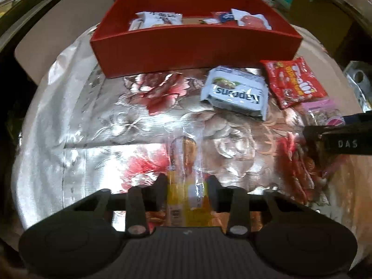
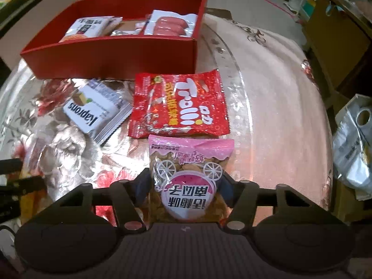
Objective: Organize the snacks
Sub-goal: 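Grasp the yellow stick snack with left tool while right grasps pink cookie bag, then lift both snacks and carry them over the red tray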
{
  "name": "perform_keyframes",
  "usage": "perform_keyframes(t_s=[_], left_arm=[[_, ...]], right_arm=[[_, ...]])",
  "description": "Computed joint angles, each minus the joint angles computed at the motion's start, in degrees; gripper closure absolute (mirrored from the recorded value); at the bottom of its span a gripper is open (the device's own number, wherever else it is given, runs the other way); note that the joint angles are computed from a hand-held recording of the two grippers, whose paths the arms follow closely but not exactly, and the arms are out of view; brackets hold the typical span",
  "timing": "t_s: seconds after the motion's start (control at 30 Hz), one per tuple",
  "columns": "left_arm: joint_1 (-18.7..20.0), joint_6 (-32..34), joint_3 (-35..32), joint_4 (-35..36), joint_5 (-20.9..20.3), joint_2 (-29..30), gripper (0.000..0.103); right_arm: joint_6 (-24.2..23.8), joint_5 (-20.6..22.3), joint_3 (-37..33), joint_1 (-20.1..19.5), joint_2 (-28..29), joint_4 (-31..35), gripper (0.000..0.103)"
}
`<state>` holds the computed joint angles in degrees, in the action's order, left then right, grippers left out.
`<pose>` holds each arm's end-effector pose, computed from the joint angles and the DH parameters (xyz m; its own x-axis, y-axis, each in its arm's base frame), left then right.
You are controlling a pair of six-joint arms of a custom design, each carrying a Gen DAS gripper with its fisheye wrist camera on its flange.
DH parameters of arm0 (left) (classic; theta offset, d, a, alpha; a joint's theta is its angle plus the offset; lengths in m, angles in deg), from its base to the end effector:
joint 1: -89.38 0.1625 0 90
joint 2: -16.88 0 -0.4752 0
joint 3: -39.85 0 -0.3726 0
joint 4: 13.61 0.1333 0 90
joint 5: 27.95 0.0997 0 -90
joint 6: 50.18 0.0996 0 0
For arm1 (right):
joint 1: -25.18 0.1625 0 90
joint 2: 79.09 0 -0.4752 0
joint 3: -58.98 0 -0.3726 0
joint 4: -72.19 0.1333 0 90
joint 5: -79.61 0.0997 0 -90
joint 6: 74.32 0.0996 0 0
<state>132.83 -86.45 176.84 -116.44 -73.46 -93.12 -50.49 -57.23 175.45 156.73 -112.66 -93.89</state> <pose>-0.0409 -0.3185 0.3467 -0.7116 0.1181 -0.6926 0.3509 0.9137 -0.2048 0.3988 -0.3586 -0.0240 -0.6818 -0.1741 0.7105 -0.4188 0.8892 -0.1840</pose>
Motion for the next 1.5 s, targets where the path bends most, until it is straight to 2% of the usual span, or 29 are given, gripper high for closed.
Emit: perform_keyframes(t_s=[0.17,0.3,0.53,0.67,0.73,0.8,0.9,1.0,1.23,1.5], left_arm=[[-1.17,-1.40,-1.13,0.45,-2.51,-0.82,0.081],[-5.16,-4.19,-1.64,2.15,-1.18,-3.20,0.082],[-9.15,-10.99,-3.30,7.23,2.09,-5.33,0.082],[-10.85,-8.06,-3.15,4.03,5.66,-6.12,0.082],[-8.33,-6.10,-3.40,0.43,6.11,-4.53,0.082],[-4.96,-2.76,-4.29,-5.25,3.91,-2.23,0.082],[-4.09,0.64,-3.80,-10.75,5.74,-0.19,0.082],[-2.09,4.28,-4.33,-16.15,5.25,2.30,0.082],[-0.67,10.10,-4.91,-24.37,7.36,6.04,0.082],[0.34,13.38,-5.85,-28.53,8.68,8.05,0.082]], right_arm=[[1.31,0.69,1.34,1.88,-1.83,-0.78,0.043],[1.15,0.69,2.65,3.81,-3.62,-4.52,0.043],[0.49,1.02,3.65,6.73,-5.47,-9.20,0.043],[-2.28,1.61,2.65,7.44,-4.71,-13.78,0.043],[-3.73,1.76,1.74,7.21,-4.13,-14.82,0.043],[-5.39,1.52,0.42,6.65,-3.25,-15.28,0.043],[-7.16,2.14,-1.73,5.53,-2.05,-16.02,0.043],[-8.56,2.25,-3.49,5.10,-1.22,-16.41,0.043],[-11.21,2.01,-5.88,4.44,-0.09,-17.78,0.043],[-12.00,1.86,-7.38,3.60,0.24,-18.56,0.043]])
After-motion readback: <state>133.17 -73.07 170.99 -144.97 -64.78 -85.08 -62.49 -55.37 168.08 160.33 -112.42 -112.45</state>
